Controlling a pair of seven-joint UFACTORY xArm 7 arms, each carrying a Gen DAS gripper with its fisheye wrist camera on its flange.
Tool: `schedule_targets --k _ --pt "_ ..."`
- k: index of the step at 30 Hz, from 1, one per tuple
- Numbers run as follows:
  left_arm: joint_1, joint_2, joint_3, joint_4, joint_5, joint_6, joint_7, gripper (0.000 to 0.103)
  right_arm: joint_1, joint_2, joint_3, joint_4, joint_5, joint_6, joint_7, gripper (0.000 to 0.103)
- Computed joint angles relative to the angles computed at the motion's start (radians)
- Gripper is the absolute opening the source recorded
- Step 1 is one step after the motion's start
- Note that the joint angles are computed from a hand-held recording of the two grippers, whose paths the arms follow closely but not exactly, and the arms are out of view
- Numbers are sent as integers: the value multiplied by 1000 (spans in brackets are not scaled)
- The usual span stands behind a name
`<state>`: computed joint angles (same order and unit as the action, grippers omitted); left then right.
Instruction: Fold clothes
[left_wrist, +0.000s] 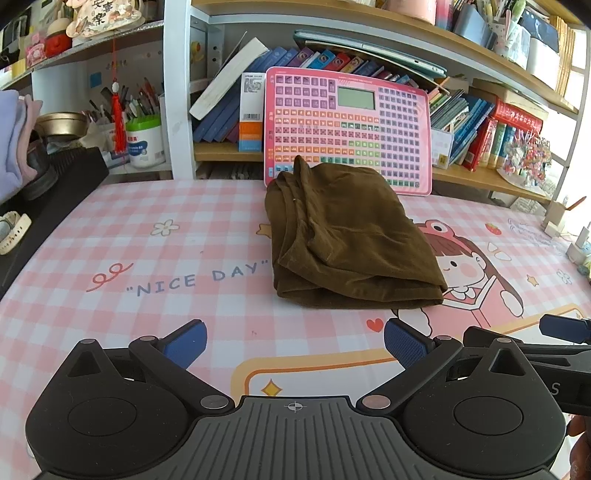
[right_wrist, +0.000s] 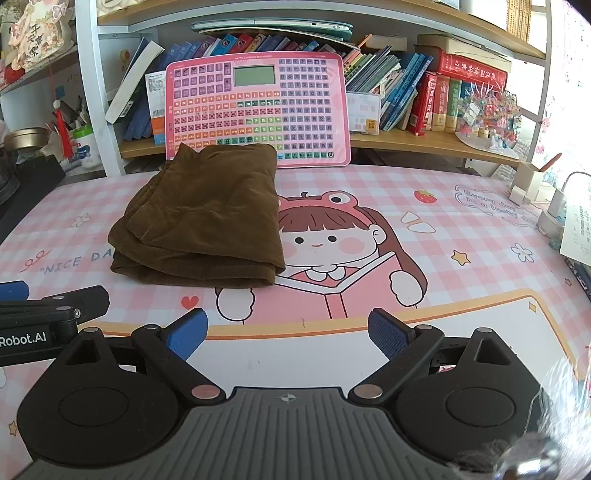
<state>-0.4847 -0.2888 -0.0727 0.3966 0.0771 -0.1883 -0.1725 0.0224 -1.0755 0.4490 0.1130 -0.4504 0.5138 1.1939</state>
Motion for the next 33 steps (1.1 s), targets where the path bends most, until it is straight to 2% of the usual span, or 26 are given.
schedule_targets --k 7,18,25,33 --pt "10 -4 -14 -2 -2 3 -3 103 7 -4 -1 -1 5 6 7 94" --pt "-5 -6 -2 -4 -4 10 -3 103 15 -7 -11 0 6 19 -4 94" --pt "61 -6 -74 2 -12 29 2 103 19 -17 -16 -3 8 27 -12 94" --pt "80 -5 -95 4 -16 30 1 103 15 -19 -15 0 6 34 -18 96"
